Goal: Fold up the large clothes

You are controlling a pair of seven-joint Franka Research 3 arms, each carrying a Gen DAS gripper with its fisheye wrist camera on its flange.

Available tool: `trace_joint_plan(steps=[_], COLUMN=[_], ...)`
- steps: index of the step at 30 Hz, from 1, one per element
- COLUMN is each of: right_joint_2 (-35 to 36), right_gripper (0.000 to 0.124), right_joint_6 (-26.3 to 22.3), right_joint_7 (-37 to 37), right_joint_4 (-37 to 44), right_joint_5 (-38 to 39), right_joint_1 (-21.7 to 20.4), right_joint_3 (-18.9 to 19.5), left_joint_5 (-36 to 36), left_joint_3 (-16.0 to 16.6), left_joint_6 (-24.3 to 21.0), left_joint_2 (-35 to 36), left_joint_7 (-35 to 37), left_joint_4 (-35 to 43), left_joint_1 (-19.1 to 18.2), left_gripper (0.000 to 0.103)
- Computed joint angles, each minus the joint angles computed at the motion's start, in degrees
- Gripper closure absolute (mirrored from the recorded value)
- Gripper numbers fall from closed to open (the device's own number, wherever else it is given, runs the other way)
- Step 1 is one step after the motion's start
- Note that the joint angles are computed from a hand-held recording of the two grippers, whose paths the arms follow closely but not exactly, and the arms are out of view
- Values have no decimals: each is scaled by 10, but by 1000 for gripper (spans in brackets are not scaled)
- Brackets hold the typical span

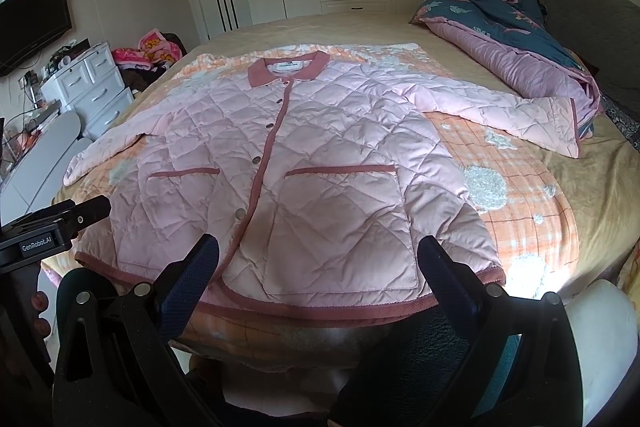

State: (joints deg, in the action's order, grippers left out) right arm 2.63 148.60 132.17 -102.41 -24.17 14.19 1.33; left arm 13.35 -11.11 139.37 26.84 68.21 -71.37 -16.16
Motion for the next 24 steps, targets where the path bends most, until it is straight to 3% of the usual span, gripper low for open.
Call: trace_joint_plan(steps=[18, 24], right_joint_2=[7, 35], right_gripper=[25, 25], right_joint_6=[-4, -24], right_joint_7=[-9, -30], right_joint_4=[4, 44], right_joint_5=[7, 23], right_joint_1=[0, 4], right_joint_3=[-2, -7], left_joint_5=[-1, -6], left_joint_3=[0, 1], left_joint_6=[-6, -31], left_joint_2=[8, 48], left_joint_7=[2, 13], left_joint_4=[11, 73], left_joint_1=[-3, -7], left_gripper=[9, 9])
